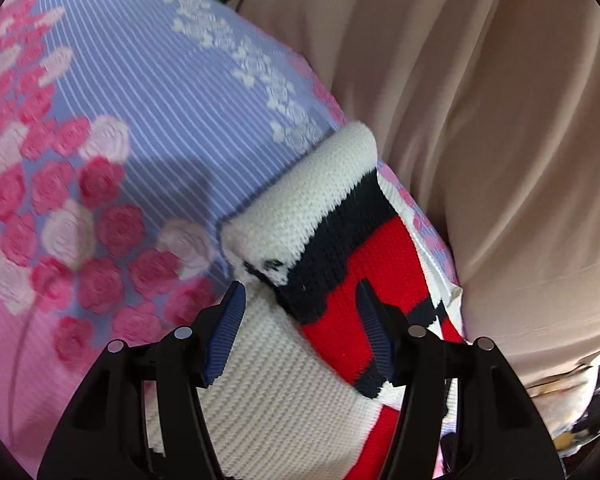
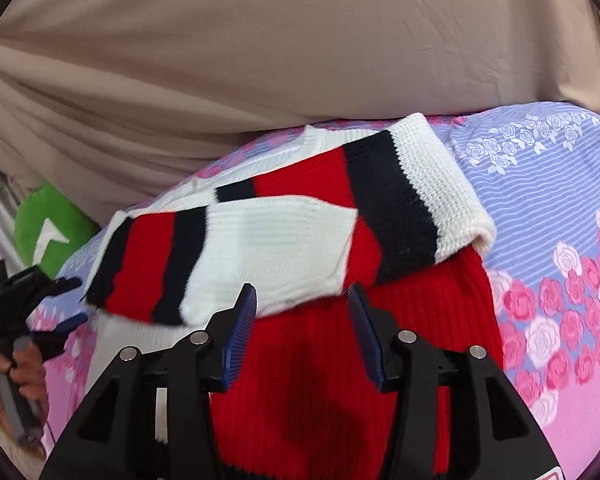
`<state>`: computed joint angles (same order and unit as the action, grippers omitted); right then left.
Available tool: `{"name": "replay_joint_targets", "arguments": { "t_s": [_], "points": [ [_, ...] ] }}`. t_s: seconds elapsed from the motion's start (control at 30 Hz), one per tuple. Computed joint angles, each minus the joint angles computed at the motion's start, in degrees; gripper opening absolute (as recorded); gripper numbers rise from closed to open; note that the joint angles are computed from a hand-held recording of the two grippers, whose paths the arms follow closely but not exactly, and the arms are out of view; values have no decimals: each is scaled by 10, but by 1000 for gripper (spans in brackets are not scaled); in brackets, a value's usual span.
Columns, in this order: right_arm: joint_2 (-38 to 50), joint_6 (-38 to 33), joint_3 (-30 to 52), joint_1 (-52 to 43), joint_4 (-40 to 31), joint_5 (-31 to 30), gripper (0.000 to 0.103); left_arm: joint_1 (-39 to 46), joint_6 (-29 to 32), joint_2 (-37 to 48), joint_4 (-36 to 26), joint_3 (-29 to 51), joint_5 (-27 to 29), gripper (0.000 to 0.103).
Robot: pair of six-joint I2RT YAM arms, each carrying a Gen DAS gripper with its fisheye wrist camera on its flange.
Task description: Fold small clothes
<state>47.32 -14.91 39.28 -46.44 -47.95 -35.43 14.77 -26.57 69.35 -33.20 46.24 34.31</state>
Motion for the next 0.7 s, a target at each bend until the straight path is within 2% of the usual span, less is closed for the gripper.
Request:
{"name": "replay_joint_targets", "arguments": {
  "t_s": [0.13,0.3,0.37,0.4,0.43,0.47,0.5,0.53,0.6,0.7],
  "points": [
    [59,53,5,31,50,20,48,-5,-11,-12,-5,-15,-1,55],
    [95,102,-9,84,83,52,46,-3,-23,-5,9,-8,-53,55],
    [94,105,-15,108,93,68,34,1,-17,-3,11,-4,-53,55],
    [89,108,-18,132,103,95,14,0,-11,6,12,0,-50,52],
    [83,108,-18,147,108,112,11,-6,-4,16,12,5,-46,47],
    [74,111,-16,153,111,111,10,-12,2,24,5,14,-45,36],
    [57,114,-7,149,108,95,9,-17,3,30,0,21,-45,23],
    [35,115,7,136,99,70,9,-17,3,26,-4,28,-37,20],
    [-16,116,53,83,76,-7,8,-9,-8,-12,6,27,-11,17],
    [-42,105,85,18,92,-60,8,-23,-22,-44,12,27,-16,17]
  ]
}}
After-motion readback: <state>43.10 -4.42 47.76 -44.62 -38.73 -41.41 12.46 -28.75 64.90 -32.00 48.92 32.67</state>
